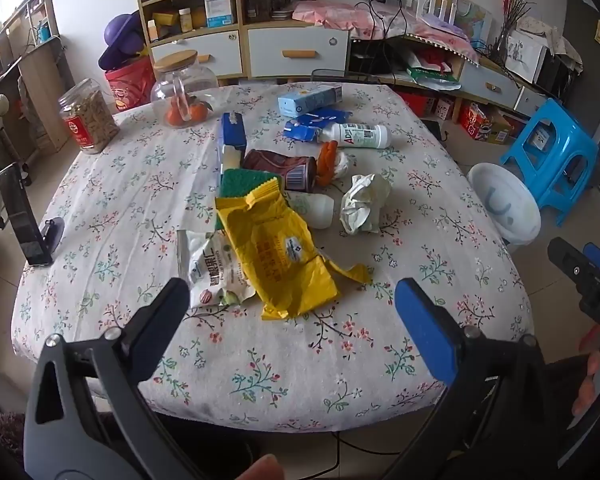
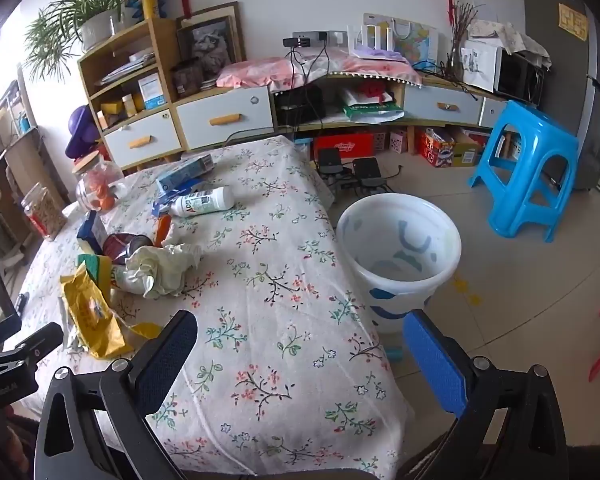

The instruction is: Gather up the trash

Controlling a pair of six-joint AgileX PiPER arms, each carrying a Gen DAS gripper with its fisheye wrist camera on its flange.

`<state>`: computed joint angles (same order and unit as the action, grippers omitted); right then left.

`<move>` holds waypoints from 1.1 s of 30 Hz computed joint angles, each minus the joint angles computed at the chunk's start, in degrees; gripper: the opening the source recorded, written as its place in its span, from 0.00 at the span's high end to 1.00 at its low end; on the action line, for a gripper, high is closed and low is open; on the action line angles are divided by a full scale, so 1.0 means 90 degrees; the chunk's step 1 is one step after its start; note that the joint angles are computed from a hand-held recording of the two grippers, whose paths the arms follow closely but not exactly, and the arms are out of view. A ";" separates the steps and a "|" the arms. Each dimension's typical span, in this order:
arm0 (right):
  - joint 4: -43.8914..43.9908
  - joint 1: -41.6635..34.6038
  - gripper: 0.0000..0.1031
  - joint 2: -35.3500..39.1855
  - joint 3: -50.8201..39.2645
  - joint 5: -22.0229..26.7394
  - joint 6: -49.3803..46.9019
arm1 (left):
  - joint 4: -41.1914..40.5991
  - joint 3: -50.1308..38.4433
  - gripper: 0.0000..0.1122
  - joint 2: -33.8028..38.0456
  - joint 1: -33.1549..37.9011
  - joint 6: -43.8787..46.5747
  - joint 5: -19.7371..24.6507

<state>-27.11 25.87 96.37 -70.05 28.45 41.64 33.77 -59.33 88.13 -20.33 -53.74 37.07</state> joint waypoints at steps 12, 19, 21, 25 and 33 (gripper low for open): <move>0.0129 0.0063 0.00 0.0139 -0.0065 0.0017 -0.0015 | -0.0356 0.0010 0.09 -0.0052 0.0132 0.0271 -0.0065; 0.0344 0.0042 0.00 0.0177 -0.0190 0.0104 -0.0243 | -0.0261 0.0105 0.09 -0.0140 0.0199 0.0144 -0.0136; 0.0361 0.0039 0.00 0.0176 -0.0191 0.0105 -0.0256 | -0.0225 0.0101 0.09 -0.0136 0.0189 0.0092 -0.0116; 0.0322 0.0053 0.00 0.0189 -0.0199 0.0106 -0.0217 | -0.0168 0.0097 0.09 -0.0132 0.0188 0.0012 -0.0115; 0.0358 0.0038 0.00 0.0184 -0.0212 0.0118 -0.0247 | -0.0179 0.0094 0.09 -0.0137 0.0226 0.0033 -0.0136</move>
